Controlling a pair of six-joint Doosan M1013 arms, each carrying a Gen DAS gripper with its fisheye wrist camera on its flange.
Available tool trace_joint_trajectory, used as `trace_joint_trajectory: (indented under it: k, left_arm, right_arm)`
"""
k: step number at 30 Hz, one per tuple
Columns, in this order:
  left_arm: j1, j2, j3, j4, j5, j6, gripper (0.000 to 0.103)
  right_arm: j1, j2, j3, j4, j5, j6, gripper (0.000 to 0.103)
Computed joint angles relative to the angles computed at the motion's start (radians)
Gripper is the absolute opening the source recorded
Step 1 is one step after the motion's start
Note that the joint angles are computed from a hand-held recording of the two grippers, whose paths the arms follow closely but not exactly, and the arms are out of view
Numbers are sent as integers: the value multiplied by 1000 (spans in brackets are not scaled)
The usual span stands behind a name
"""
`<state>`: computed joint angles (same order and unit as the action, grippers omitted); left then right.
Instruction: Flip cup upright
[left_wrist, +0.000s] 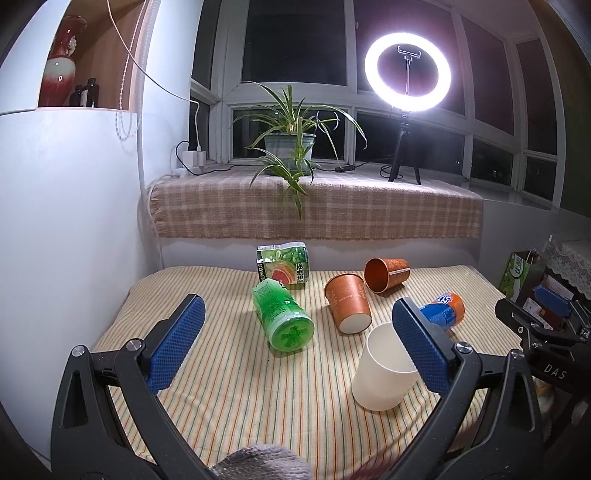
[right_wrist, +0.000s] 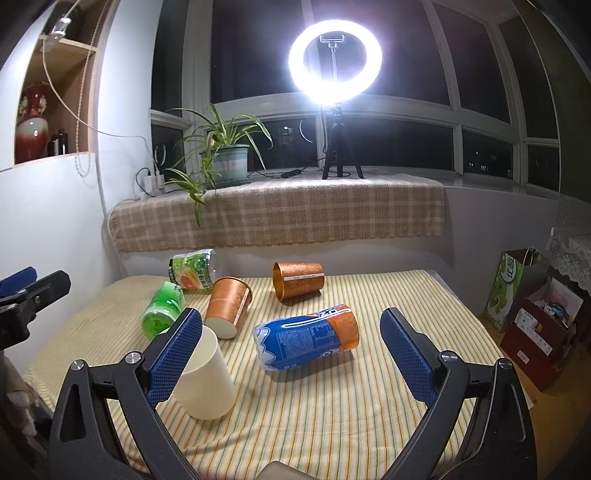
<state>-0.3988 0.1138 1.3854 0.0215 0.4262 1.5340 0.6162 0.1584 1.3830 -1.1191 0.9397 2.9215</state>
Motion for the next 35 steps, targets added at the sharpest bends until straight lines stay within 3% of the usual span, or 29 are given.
trace_joint_trajectory:
  k: [35]
  left_arm:
    - [11, 2, -4, -30, 0, 28, 103]
  right_arm:
    - [-3, -3, 5, 21, -8, -12, 97]
